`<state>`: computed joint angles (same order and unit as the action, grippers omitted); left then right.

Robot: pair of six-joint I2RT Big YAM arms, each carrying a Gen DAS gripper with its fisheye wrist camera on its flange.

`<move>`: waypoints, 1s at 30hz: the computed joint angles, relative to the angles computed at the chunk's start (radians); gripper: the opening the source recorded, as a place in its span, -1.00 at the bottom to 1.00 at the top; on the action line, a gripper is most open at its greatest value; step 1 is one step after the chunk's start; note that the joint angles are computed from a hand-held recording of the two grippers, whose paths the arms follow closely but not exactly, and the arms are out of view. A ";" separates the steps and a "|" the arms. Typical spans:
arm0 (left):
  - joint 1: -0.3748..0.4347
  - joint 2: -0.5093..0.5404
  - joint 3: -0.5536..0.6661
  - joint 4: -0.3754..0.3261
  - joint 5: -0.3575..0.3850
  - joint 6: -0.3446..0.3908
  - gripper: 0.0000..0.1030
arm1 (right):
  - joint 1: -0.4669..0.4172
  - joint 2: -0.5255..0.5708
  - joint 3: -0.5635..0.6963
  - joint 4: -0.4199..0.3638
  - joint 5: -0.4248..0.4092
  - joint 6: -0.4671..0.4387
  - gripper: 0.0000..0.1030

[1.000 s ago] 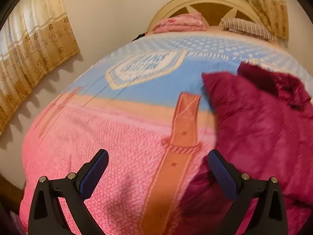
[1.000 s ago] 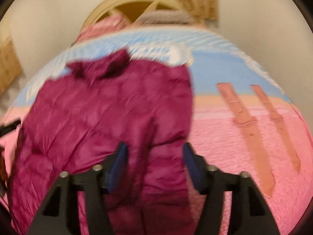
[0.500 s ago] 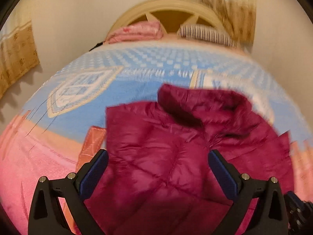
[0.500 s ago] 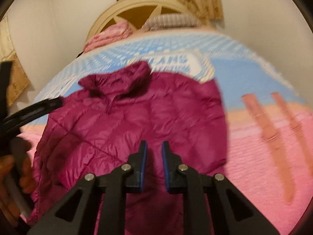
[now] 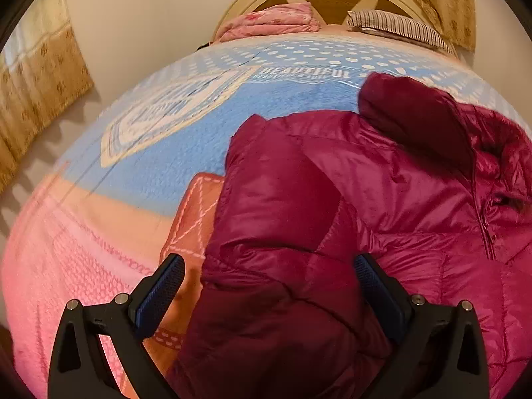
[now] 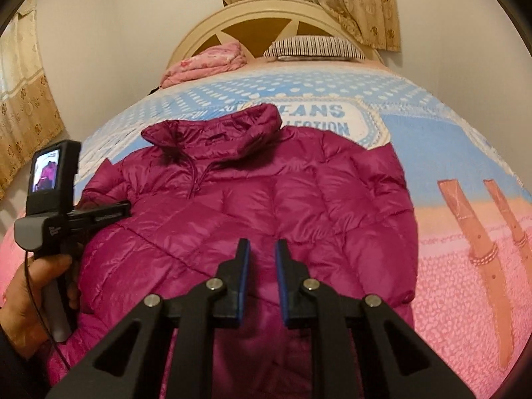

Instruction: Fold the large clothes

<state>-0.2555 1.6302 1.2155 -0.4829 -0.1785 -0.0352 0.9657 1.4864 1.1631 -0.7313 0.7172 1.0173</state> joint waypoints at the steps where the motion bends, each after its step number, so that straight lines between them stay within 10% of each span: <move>1: 0.005 -0.004 -0.002 -0.001 0.015 0.002 0.98 | -0.004 0.004 0.004 -0.008 -0.001 -0.003 -0.64; 15: 0.082 -0.055 0.032 0.035 -0.024 0.026 0.98 | 0.033 -0.005 0.011 -0.050 0.117 -0.032 -0.53; 20: 0.062 0.037 0.045 0.036 -0.268 0.087 0.98 | 0.029 -0.002 0.002 -0.023 0.098 -0.040 -0.37; 30: 0.106 -0.066 -0.012 0.033 -0.119 -0.002 0.98 | 0.029 -0.003 -0.004 -0.033 0.093 -0.031 -0.37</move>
